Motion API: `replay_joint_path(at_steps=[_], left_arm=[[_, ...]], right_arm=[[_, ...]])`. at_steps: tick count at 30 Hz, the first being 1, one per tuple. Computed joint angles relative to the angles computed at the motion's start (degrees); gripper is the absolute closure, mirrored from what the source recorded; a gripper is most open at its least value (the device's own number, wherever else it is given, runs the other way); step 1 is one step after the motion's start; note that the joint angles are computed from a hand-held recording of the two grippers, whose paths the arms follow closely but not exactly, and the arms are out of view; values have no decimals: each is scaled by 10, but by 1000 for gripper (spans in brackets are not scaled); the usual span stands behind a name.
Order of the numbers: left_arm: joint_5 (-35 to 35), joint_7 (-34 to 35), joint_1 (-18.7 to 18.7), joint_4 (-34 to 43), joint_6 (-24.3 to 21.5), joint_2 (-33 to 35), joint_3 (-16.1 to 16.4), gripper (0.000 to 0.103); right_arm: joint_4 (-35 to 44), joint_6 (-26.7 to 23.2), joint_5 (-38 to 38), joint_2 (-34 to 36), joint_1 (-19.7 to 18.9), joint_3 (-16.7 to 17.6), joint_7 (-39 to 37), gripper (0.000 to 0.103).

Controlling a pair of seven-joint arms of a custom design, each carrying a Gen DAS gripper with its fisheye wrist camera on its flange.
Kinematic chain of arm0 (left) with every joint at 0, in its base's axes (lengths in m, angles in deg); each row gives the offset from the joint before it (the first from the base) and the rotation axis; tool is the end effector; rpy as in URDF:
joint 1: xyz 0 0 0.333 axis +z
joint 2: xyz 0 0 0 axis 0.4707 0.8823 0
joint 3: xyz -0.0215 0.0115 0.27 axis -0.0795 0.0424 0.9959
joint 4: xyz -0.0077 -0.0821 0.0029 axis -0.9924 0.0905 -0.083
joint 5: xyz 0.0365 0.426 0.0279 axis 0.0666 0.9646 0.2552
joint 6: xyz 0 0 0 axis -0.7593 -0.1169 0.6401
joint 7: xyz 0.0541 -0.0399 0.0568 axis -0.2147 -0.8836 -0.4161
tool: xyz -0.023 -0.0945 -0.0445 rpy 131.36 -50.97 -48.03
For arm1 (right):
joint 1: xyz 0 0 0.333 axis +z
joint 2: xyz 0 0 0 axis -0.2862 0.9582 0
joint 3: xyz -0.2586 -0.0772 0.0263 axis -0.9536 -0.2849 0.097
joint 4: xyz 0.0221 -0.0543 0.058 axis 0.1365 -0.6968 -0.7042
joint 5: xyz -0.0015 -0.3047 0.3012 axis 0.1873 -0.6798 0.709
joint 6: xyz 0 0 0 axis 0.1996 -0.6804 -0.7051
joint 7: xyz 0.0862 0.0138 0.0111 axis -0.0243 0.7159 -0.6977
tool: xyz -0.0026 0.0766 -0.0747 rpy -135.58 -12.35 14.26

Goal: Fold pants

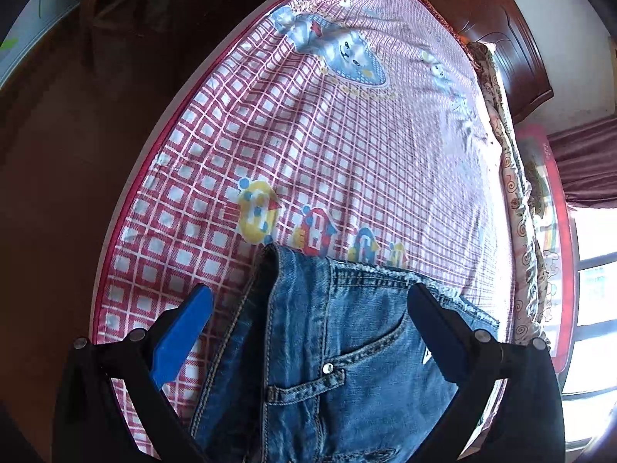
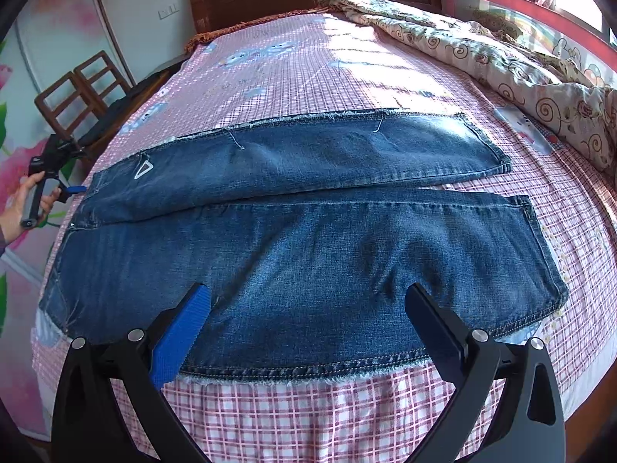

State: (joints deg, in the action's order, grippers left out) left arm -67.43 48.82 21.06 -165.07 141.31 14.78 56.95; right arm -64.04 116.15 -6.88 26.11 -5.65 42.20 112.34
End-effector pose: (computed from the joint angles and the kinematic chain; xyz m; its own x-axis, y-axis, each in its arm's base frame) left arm 0.6496 -0.2055 0.5306 0.2457 -0.8166 0.5223 -0.9055 -0.3857 -0.1770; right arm 0.3647 0.0484 0.5833 -0.0509 -0.9893 -0.1367 -0.8237 0.1189 -0.5544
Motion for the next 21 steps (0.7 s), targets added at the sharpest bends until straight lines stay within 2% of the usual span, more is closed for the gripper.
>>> replay_joint_path(at_steps=[3,6,7,8,9,10,12,13,14,15,17,19,21], left_arm=[[4,19,-1,-4,28,5,-1,2],[14,25,-2,0,20,5,0,3],[19,31,-4,5,11,7,-2,6],[23,42,-6,19,-9,14,-4,17],[55,34,-14,36,-33,21,-3,23],[76,27,-19,59,-60,33,-2,34],[86,19,-23,83,-88,45,-1,42],[90,11,-24,96,-103,53,0,52],[105,2,-28,103,-111,57,2,58],[119,-5,-32,106,-117,58,4,63],[144,-22,-39,108,-125,57,6,84],[147,-34,-40,87,-104,41,5,92],[201,-42,-56,73,-89,26,4,94]], right_arm=[[-1,3,4,10,7,0,-5,3],[-8,8,3,13,9,3,-10,3],[-9,9,3,15,8,4,-8,3],[-10,8,4,17,8,4,-5,3],[-12,8,7,17,9,3,-2,3],[-15,9,8,15,8,4,2,3],[-21,10,12,11,10,3,5,3],[-23,10,13,8,11,3,6,3],[-25,9,13,6,12,4,7,3],[-26,8,14,4,13,3,6,3],[-28,7,14,-1,14,3,5,3],[-28,6,16,-4,14,0,6,3],[-28,6,12,-9,10,-1,3,3]])
